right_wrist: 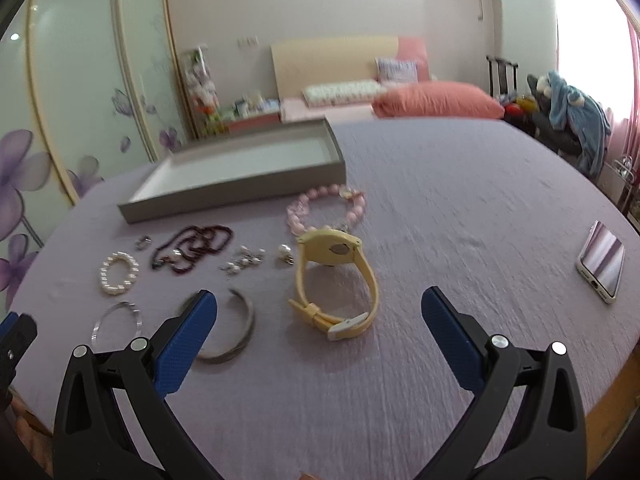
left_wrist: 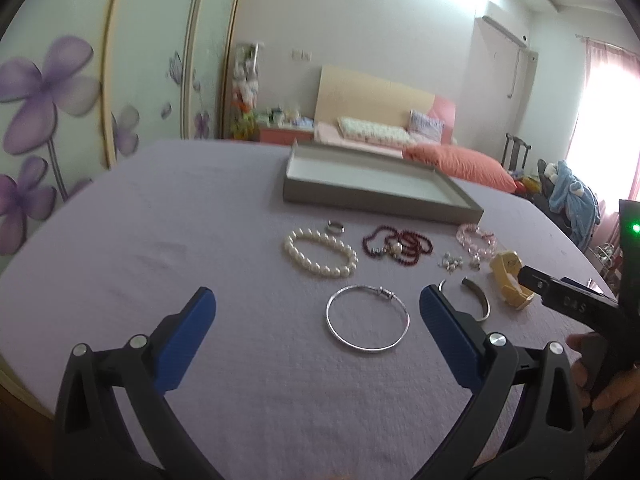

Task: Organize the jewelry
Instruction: 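Grasp the silver hoop bangle with the left tool while the right tool grasps the yellow watch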

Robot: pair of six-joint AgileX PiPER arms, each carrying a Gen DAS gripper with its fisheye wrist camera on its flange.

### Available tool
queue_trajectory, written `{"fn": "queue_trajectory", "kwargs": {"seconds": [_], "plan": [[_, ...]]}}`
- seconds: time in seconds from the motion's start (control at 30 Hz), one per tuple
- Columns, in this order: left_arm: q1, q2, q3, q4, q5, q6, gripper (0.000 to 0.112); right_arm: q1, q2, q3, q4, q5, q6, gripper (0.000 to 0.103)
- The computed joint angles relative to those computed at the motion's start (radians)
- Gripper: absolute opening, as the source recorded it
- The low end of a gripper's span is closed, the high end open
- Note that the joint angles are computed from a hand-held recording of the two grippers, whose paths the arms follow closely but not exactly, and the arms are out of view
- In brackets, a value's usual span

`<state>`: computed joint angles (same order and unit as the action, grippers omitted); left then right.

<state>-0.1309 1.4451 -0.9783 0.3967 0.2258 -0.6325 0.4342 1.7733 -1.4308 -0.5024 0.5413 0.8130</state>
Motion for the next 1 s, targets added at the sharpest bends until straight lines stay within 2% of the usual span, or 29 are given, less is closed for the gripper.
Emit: {"fn": "queue_trajectory", "kwargs": {"seconds": [0.07,0.13,0.27,0.4,0.47,0.53,0.67,0.77,1.0], "plan": [[0.012,0.03,-0.029,-0.135,0.016,0.141,0.099,-0.007,0.031,-0.054,0.049,0.049,-0.05,0.101],[0.017,0.053,-0.051,-0.199,0.031,0.207,0.099,-0.016,0.065,-0.105,0.082,0.09,-0.091,0.101],[0.012,0.095,-0.093,-0.191,0.069,0.206,0.099,-0.026,0.145,-0.22,0.13,0.185,-0.161,0.101],[0.017,0.129,-0.128,-0.234,0.095,0.253,0.099,-0.033,0.181,-0.273,0.171,0.242,-0.208,0.081],[0.013,0.144,-0.144,-0.205,0.113,0.227,0.099,-0.042,0.191,-0.288,0.206,0.256,-0.235,0.074],[0.012,0.157,-0.153,-0.197,0.118,0.22,0.099,-0.038,0.187,-0.282,0.191,0.258,-0.229,0.071],[0.008,0.178,-0.178,-0.199,0.144,0.225,0.099,-0.045,0.194,-0.297,0.185,0.257,-0.247,0.049],[0.006,0.196,-0.195,-0.213,0.152,0.243,0.099,-0.061,0.194,-0.298,0.191,0.249,-0.271,0.04],[-0.012,0.257,-0.264,-0.248,0.213,0.288,0.099,-0.09,0.216,-0.331,0.213,0.255,-0.288,0.038]]}}
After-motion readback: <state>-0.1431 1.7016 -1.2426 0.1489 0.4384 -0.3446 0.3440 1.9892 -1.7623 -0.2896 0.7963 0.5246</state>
